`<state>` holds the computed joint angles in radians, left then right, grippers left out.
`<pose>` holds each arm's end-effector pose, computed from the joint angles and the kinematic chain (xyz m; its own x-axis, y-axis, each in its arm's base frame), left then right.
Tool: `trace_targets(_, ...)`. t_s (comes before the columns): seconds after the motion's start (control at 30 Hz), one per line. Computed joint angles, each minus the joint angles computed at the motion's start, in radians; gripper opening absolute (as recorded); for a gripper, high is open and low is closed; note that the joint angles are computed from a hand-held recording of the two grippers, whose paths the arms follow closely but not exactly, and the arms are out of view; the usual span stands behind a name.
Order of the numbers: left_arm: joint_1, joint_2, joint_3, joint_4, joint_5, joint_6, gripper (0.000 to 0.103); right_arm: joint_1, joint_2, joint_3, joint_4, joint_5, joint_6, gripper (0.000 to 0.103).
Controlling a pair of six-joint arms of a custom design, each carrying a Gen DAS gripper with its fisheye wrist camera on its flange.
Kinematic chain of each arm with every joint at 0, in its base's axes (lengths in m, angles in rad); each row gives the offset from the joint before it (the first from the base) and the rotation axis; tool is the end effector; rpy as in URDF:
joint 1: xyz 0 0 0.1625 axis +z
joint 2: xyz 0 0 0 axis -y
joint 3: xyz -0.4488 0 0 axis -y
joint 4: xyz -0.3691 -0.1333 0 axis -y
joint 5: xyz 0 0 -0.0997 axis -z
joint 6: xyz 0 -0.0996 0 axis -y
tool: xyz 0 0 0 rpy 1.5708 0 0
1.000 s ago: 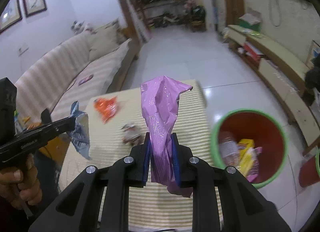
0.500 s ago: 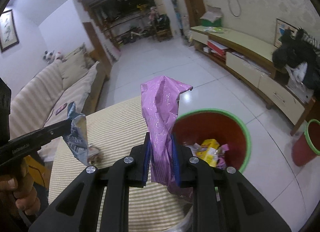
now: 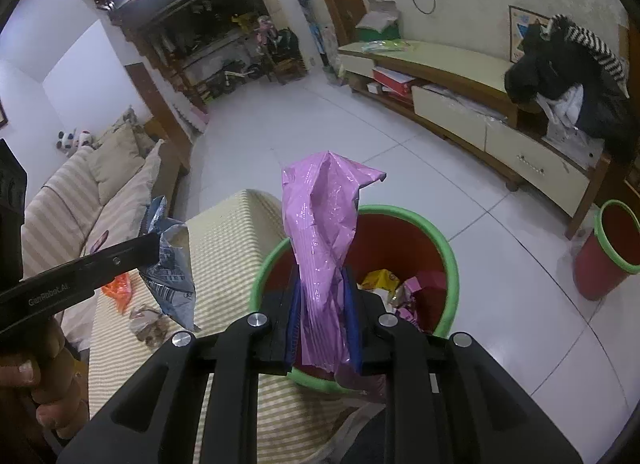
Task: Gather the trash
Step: 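Carry the blue wrapper and pink bag over the red bucket, then open both tools to drop the wrapper and pink bag into the bucket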
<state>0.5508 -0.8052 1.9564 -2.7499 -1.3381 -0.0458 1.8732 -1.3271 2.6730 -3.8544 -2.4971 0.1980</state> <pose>-0.3986 -0.4282 0.0549 -0.5532 0.8010 -0.2290 0.8273 0.5604 -0.0384 0.1399 -0.2683 0.2832 -0.7852 0.5389 0.3051 -0.0222 0.4679 -0.8835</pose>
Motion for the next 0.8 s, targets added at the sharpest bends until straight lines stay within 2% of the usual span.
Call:
trace_targets(0.37, 0.023, 0.090, -0.057, 0.052, -0.019, -0.013, 0.025, -0.085, -0.011, 0.011, 0.027, 0.055, 0.004, 0.022)
trace_targets(0.43, 0.023, 0.097, -0.061, 0.056, -0.012, -0.025, 0.042, -0.099, -0.023, 0.012, 0.050, 0.072, 0.009, 0.026)
trace_targets(0.47, 0.023, 0.101, -0.062, 0.057, -0.009, -0.030, 0.045, -0.102, -0.022, 0.012, 0.051, 0.068, 0.011, 0.033)
trace_targets(0.5, 0.024, 0.102, -0.062, 0.057, -0.007, -0.036, 0.054, -0.099, -0.017, 0.010, 0.045, 0.056, 0.011, 0.040)
trace_targets(0.53, 0.024, 0.102, -0.062, 0.054, -0.008, -0.040, 0.064, -0.100, -0.012, 0.011, 0.032, 0.057, 0.006, 0.058)
trace_targets(0.57, 0.027, 0.099, -0.060, 0.044, -0.012, -0.043, 0.069, -0.099, -0.004, 0.012, 0.015, 0.062, 0.001, 0.064)
trace_targets(0.63, 0.029, 0.098, -0.059, 0.029, -0.012, -0.050, 0.081, -0.096, 0.002, 0.008, 0.018, 0.058, 0.004, 0.064)
trace_targets(0.8, 0.038, 0.073, -0.049, 0.002, 0.009, -0.069, 0.097, -0.077, 0.011, -0.002, 0.027, 0.037, 0.012, 0.077)
